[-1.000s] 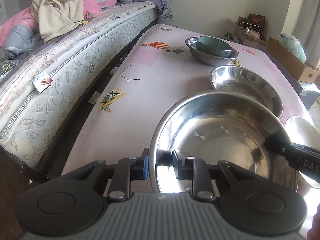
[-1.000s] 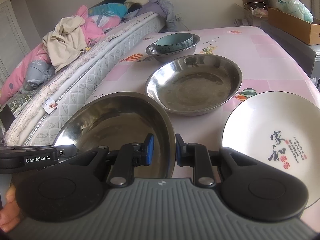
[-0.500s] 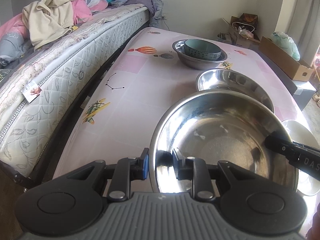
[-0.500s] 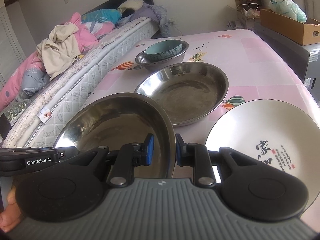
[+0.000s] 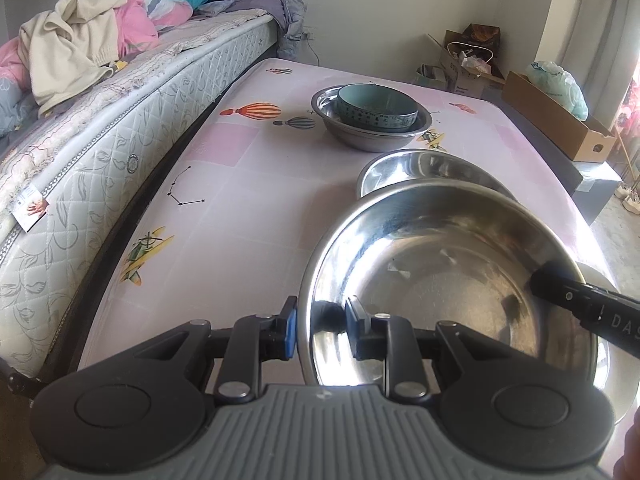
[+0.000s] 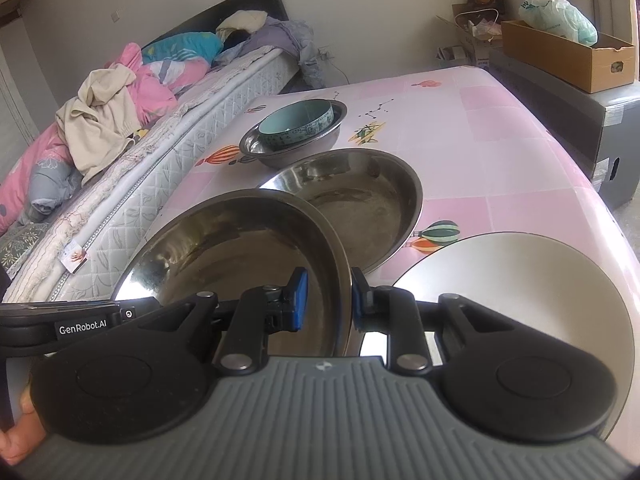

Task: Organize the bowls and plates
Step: 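Carry the steel basin with both grippers and lower it into the other steel basin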

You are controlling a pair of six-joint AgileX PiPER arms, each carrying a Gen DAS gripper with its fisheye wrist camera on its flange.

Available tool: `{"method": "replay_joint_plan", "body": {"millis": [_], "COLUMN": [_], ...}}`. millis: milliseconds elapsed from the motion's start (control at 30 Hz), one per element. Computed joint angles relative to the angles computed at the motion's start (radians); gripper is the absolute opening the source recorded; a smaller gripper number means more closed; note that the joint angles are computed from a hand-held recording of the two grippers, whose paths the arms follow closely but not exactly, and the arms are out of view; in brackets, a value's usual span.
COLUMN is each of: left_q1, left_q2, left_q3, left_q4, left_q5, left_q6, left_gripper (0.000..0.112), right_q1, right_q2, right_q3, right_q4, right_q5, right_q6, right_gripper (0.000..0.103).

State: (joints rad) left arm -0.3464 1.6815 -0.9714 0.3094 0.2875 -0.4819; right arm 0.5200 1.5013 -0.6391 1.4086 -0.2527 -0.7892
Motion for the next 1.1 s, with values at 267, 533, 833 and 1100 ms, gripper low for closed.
{"method": "replay_joint_plan", "body": {"millis": [267,533,833,1100], "left_q1": [-0.007,-0.01,-0.021,-0.025], "left_q2": [0.103,0.215,0.293,0.299], "left_q3": [-0.116,-0.261,-0.374,-0.384], "left_q4": [-0.084,-0.17,-0.195,-0.196], "left_q5": [0.024,0.067,0.087,0.08], "left_q6": [0.088,0.182,0.22,0.216], "left_gripper": [0.024,0.025,0.029,0.043], "right_q1": [-0.085,-0.164,-0.228,-0.252], "right_q2": [0.055,0.136,0.211,0.216], "right_q3": [-0.037,-0.116,-0.176,-0.176], "right_q4": [-0.091,-0.076,-0.13,-0.288], "right_q5": [0.044,0.083,0.116,0.125], "right_q6": [0.063,0.005,0.04,0.213], "right_gripper": [0.022,0.023,0.023,0.028]}}
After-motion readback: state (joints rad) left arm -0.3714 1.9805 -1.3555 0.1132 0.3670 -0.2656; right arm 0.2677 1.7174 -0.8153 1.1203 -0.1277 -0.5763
